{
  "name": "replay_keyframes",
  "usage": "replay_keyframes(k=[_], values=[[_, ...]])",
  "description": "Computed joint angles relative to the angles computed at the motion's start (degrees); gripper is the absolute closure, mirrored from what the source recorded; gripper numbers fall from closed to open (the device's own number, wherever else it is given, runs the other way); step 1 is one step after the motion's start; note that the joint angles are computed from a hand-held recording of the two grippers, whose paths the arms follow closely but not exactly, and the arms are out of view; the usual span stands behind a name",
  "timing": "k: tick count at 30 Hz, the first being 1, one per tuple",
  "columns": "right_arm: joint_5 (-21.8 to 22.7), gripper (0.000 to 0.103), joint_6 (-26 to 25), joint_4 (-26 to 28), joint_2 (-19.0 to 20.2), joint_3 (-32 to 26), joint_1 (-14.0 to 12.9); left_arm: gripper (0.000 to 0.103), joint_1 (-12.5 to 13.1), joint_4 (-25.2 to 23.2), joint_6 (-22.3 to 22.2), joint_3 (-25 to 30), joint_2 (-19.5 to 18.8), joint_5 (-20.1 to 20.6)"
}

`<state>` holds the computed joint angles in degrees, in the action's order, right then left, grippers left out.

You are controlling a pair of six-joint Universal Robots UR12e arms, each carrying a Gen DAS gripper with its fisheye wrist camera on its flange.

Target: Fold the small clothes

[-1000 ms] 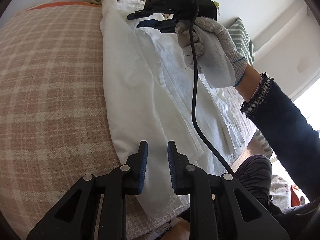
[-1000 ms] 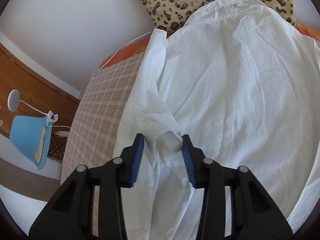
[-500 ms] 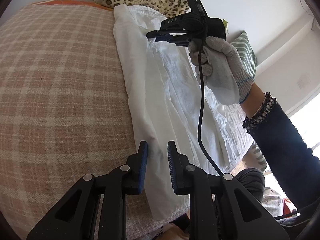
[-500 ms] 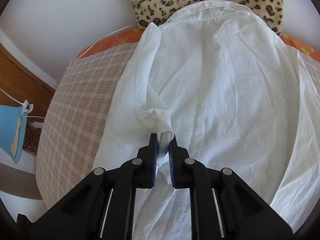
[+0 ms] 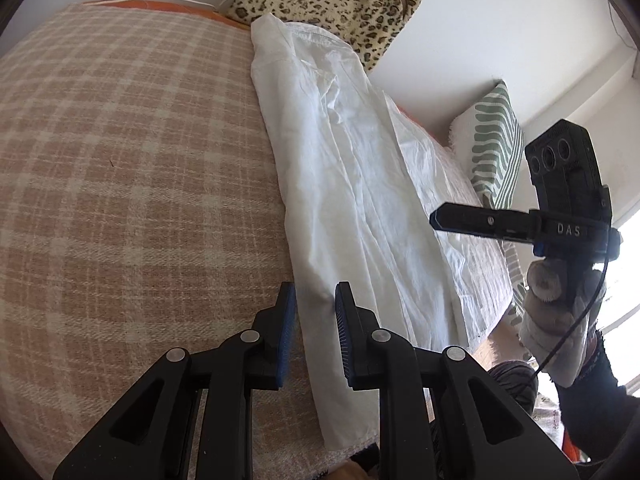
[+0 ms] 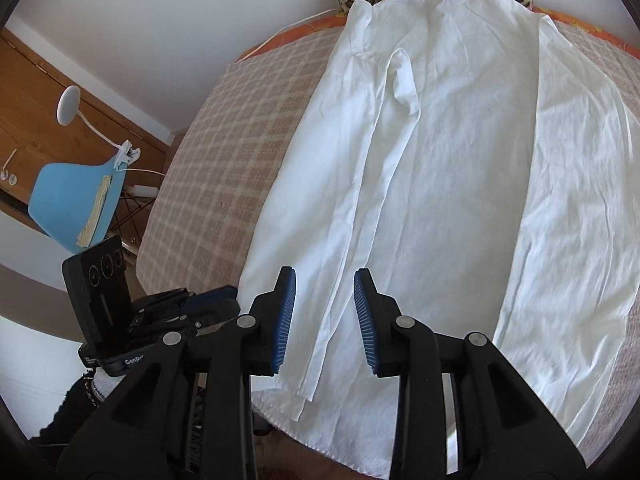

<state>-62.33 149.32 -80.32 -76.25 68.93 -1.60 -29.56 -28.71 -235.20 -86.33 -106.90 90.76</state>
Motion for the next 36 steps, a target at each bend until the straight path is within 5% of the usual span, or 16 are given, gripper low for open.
replay_keyframes(k=[2, 12, 17, 23, 27, 36], values=[[-1.20, 0.059, 0.07, 0.76, -1.67, 2.75, -0.06, 0.085, 0.04, 0.18, -0.20, 0.00, -0.09, -0.15], [-2.55, 0.060, 1.75, -1.00, -4.77, 8.91, -0.43, 0.085, -0.40, -1.40, 1.28, 1.42, -1.13, -0.14], [-2.23, 0.093, 2.46, -0.49, -4.65, 8.95, -0.01, 0.085, -0.60, -1.89, 1.96, 1.67, -1.08, 0.96], [2.54, 0.099, 2.75, 3.29, -5.07, 7.50, -1.93, 0.085, -1.03, -1.44, 3.06, 1.50, -0.57, 3.40], [0.45, 0.099, 3.54, 2.26, -5.26, 7.45, -2.73, 0.085, -1.17, -2.48, 4.61, 2.37, -1.10, 3.12], [-9.88, 0.099, 1.79, -2.86, -5.49, 9.02, -0.03, 0.084, -1.49, -5.93, 8.38, 5.21, -3.29, 0.59]])
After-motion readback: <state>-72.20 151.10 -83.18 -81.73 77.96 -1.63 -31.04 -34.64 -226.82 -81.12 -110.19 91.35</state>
